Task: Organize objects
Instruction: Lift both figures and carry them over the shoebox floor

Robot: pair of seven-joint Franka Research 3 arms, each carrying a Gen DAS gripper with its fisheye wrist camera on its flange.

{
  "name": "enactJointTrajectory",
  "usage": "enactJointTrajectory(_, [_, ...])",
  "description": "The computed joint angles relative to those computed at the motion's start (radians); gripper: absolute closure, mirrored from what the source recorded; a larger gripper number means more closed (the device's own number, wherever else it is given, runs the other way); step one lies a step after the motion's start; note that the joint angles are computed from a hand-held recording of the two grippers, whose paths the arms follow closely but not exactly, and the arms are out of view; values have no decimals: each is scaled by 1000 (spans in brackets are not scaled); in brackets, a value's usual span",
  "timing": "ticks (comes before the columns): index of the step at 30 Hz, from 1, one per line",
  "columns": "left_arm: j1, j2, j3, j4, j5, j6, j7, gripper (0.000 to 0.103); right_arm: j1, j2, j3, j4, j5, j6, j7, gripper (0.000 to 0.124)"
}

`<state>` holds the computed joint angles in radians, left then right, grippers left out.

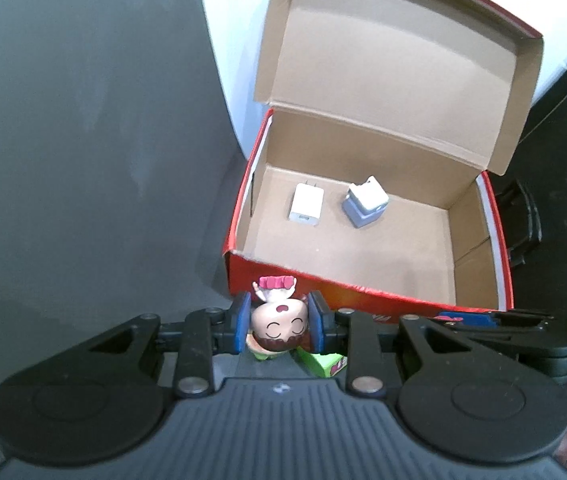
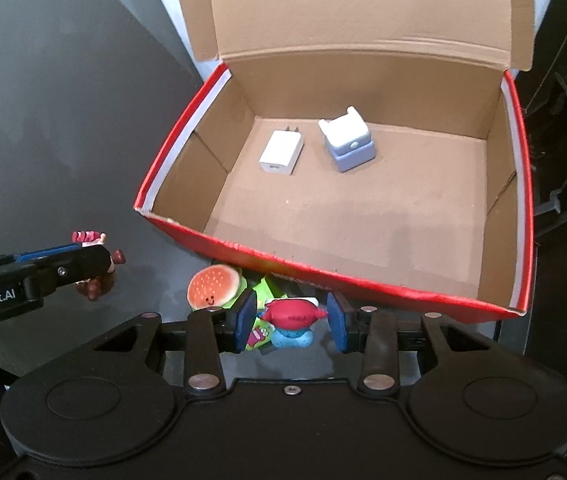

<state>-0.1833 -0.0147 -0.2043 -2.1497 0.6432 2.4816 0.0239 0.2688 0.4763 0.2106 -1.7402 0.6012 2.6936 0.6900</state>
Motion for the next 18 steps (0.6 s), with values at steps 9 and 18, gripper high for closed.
enactJointTrajectory(9, [6,28,10,60,15,2,76,74,-50,8,30,45,109,-30,-67,85])
enactJointTrajectory(18, [13,54,23,100,-4,24,161,74,-67,6,25,74,193,-25,-79,85])
